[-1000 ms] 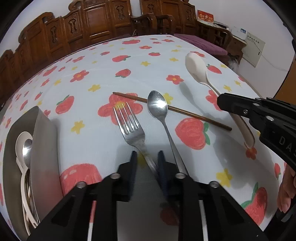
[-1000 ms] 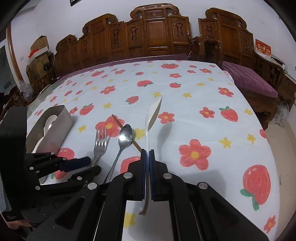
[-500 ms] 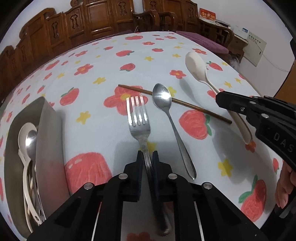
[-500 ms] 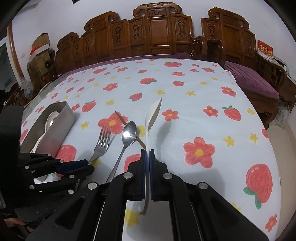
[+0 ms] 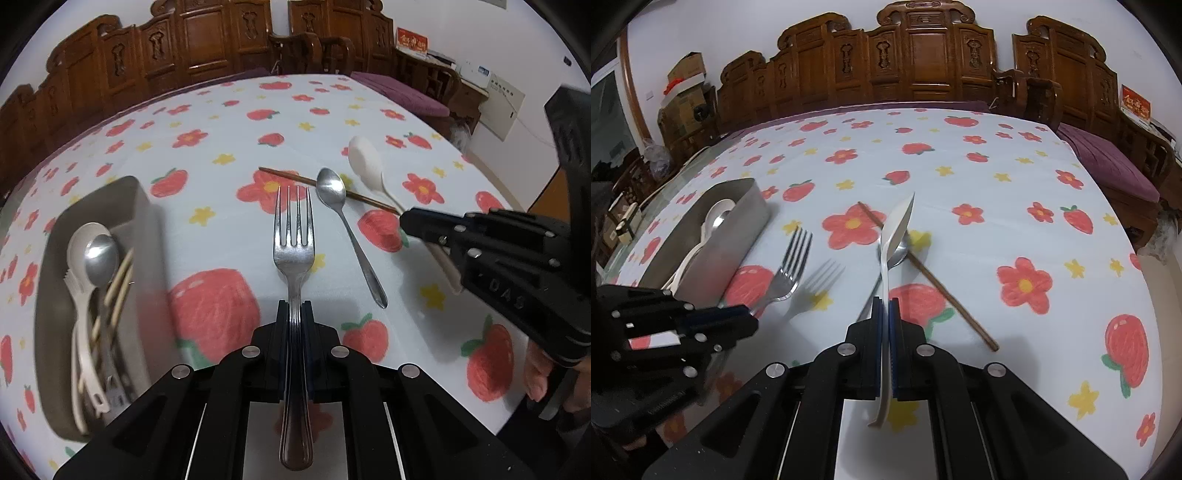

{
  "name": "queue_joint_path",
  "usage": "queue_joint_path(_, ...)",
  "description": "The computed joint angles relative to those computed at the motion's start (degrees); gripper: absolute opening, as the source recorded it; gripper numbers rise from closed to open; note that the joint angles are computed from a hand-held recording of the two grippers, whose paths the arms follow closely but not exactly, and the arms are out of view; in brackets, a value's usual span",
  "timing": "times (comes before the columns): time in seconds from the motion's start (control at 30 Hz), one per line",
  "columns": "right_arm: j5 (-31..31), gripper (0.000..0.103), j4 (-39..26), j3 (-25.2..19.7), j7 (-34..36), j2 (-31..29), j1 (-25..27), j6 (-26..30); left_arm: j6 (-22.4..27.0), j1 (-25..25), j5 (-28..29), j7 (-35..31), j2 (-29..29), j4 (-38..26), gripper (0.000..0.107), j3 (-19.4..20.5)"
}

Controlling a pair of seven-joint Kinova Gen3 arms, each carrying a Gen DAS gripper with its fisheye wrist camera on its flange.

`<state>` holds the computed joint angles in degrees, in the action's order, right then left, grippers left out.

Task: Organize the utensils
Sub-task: 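Carry the metal fork into the tray and open the left tool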

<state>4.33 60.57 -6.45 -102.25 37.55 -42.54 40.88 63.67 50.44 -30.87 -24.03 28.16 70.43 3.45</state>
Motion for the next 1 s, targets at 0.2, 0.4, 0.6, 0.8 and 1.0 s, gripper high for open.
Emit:
queue_joint_path(0.2,-0.07,0.004,1.73,-0.6,0.09,-1.54,-0.72,-1.36,0.45,1.05,-2.2,2.32,-3.16,2.52,0.006,0.11)
queue_joint_path(0.4,-0.19,0.004,2.64,-1.31,0.79,-2.6,-1.42,-2.35,1.98,1.23,-4.67,4.18,-5.47,3.74,0.006,1.15)
queue_joint_path(0.6,-1.07,0.004,4.25,-2.31,1.57,-3.84,-1.9,-3.85,3.58,1.13,-6.49,5.76,-7.04,4.48,0.006,2.18)
queue_joint_path(0.8,-1.31,0.005,5.31,-2.64,1.86,-4.94,-2.8,-4.85,5.04,1.11,-8.13,7.13,-8.28,5.1,0.006,3.01)
queue_joint_path(1.0,-1.02,0.004,4.76,-2.36,1.8,-5.63,-3.29,-4.21,5.92,0.76,-9.37,8.53,-9.93,6.37,0.006,3.91)
